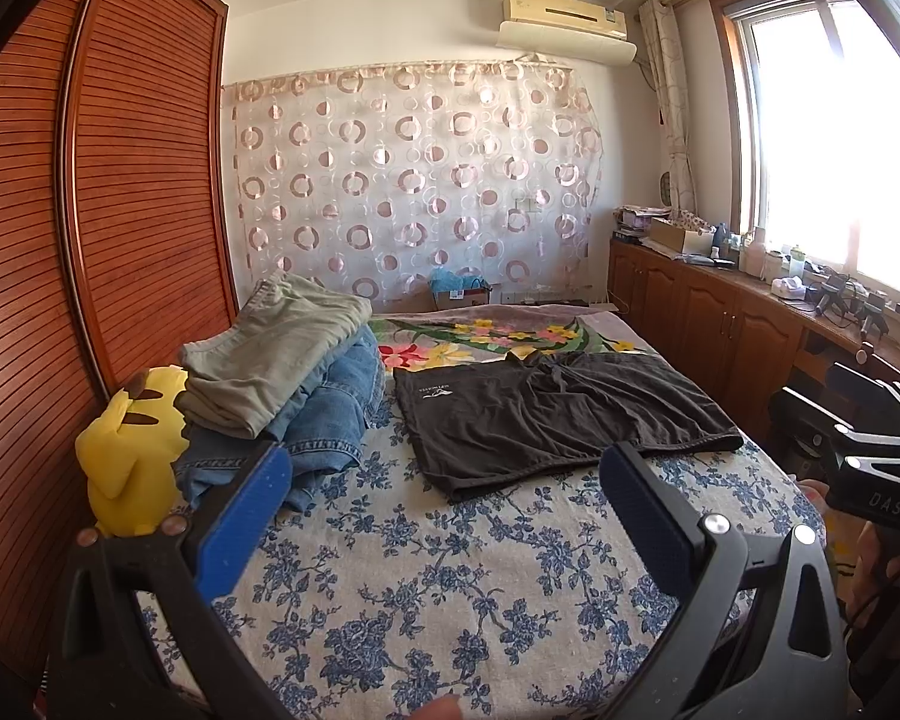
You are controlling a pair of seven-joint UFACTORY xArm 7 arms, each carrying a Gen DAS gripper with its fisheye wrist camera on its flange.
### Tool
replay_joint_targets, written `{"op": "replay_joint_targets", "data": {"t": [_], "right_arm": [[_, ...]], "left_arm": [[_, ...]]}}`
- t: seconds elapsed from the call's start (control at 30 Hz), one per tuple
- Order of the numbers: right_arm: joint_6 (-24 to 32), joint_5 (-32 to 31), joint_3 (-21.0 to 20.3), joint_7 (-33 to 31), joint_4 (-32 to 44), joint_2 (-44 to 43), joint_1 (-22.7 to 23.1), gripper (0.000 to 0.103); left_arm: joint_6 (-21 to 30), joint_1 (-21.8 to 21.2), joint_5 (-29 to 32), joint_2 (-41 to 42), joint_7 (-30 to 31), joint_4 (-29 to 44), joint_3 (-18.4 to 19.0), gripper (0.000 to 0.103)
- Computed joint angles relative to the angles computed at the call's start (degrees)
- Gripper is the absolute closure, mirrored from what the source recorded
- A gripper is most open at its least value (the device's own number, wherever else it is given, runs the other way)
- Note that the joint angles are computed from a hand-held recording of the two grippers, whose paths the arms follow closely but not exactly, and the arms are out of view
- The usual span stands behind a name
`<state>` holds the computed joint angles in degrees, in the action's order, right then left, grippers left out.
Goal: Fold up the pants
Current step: 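Move both grippers toward the edge of the black pants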
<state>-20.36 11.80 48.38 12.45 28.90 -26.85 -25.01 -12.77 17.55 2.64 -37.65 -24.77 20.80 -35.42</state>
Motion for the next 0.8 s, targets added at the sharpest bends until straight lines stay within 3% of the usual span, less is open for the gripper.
{"op": "replay_joint_targets", "data": {"t": [0.37,0.4,0.53,0.8], "right_arm": [[1.4,0.0,-1.3,0.1,0.0,-0.5,1.1,0.000],[2.5,-0.4,-3.0,0.4,-0.3,-1.6,2.7,0.000],[3.1,-3.1,-6.8,0.9,-0.6,0.0,5.2,0.000],[1.7,-2.5,-5.1,-2.9,-0.7,4.9,0.5,0.000]], "left_arm": [[0.2,0.1,-0.2,0.9,0.0,0.1,-0.4,0.000],[-1.5,2.5,-0.2,2.8,-0.2,0.4,-2.8,0.000],[-3.1,2.5,-1.0,6.6,2.7,1.2,-2.4,0.000],[-3.7,11.1,-4.0,16.6,11.4,6.5,-9.8,0.000]]}}
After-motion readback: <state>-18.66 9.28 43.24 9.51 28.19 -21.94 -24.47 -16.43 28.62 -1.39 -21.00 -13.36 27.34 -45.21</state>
